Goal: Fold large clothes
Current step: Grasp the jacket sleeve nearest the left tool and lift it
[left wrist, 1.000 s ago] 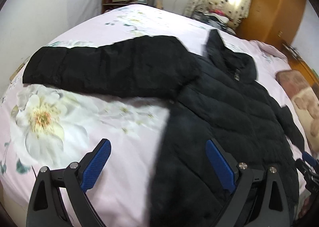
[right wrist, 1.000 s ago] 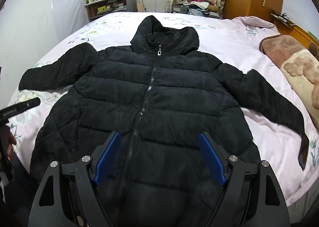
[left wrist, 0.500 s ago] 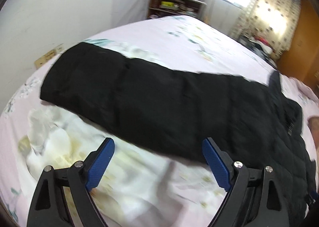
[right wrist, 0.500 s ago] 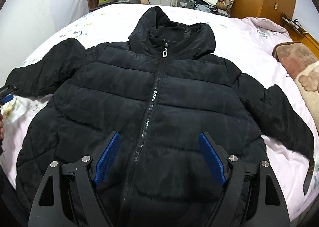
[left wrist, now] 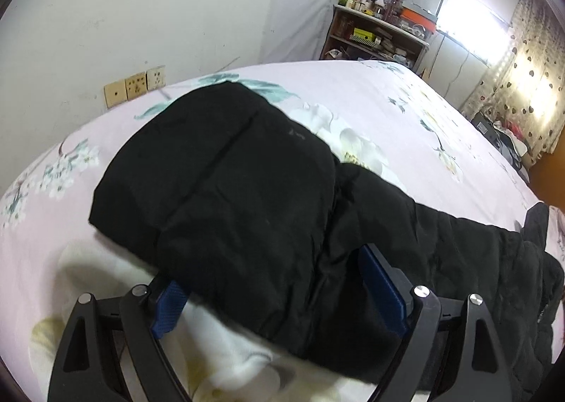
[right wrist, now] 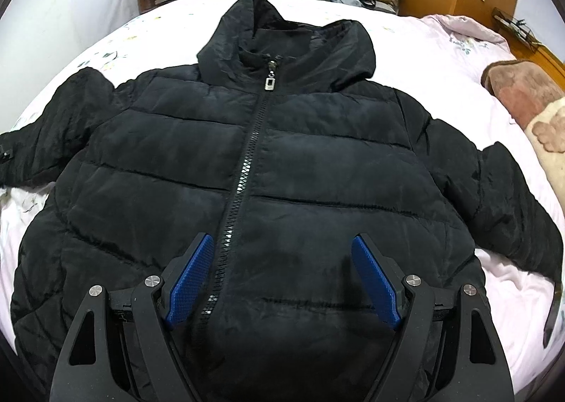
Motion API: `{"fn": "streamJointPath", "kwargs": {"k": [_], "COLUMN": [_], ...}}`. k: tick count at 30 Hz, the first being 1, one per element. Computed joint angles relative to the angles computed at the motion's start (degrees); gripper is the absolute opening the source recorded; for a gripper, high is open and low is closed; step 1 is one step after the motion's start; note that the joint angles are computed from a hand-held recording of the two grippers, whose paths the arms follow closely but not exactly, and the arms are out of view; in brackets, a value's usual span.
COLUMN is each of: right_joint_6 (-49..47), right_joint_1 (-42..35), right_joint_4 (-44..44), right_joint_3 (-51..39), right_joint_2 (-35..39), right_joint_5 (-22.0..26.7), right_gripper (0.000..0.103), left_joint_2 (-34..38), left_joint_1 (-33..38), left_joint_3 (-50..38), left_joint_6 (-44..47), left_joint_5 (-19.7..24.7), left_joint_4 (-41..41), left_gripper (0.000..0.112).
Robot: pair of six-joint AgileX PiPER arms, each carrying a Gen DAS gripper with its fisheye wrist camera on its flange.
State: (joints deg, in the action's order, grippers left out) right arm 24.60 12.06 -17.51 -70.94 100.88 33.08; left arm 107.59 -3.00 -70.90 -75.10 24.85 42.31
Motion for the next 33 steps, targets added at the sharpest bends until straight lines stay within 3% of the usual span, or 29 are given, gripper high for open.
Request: {"fn": "streamJointPath", "kwargs": {"k": [1,3,6,13,19,24,33], "right_joint_6": [0.1,0.18,0.33,-1.38,-3.14,-4.84,-12.7], "right_joint_1": [-0.06,-0.32,-0.86,-1.75,-3.05,-5.69,-14.02], "right_joint_4": [-0.02,-0.1,-0.24,1.51,3.41,5.5,11.74], "right_joint_3": [0.06,0.47,1.51,4.24,8.62,12.54,17.69], "right_joint_2": [-0.03,-0.52,-1.95,-6.25,-12.27,-17.72,-24.21], "right_joint_5": [-0.05,-0.14,-0.47,0.42,0.11,-0.61,-1.43], "right_gripper": [0.081,0.081,0.081,0.081,0.081,0.081,0.081], "left_joint_2": [0.37,0.05,-1.89,-12.47,-15.75,-9.59,9.82], "left_joint_1": [-0.45,0.16,1.06,-2.53,-9.04,-15.75,-26.6], "left_joint_3": [-0.63,-1.64,-2.83,-4.18,-13.37,-26.97,-54.12], "left_joint_6": [0.41,5.43,14.64,28.03,40.65,48.73,56.61], "left_joint_5": [0.54,0.54,0.74,1.91,6.26,10.35,19.75], "left_joint_4": [0.51,-3.13,-10.74,-21.93,-32.7,-40.43,-51.01], "left_gripper": [0.07,0.026,0.013,0.012,0.012,0.012,0.012]}}
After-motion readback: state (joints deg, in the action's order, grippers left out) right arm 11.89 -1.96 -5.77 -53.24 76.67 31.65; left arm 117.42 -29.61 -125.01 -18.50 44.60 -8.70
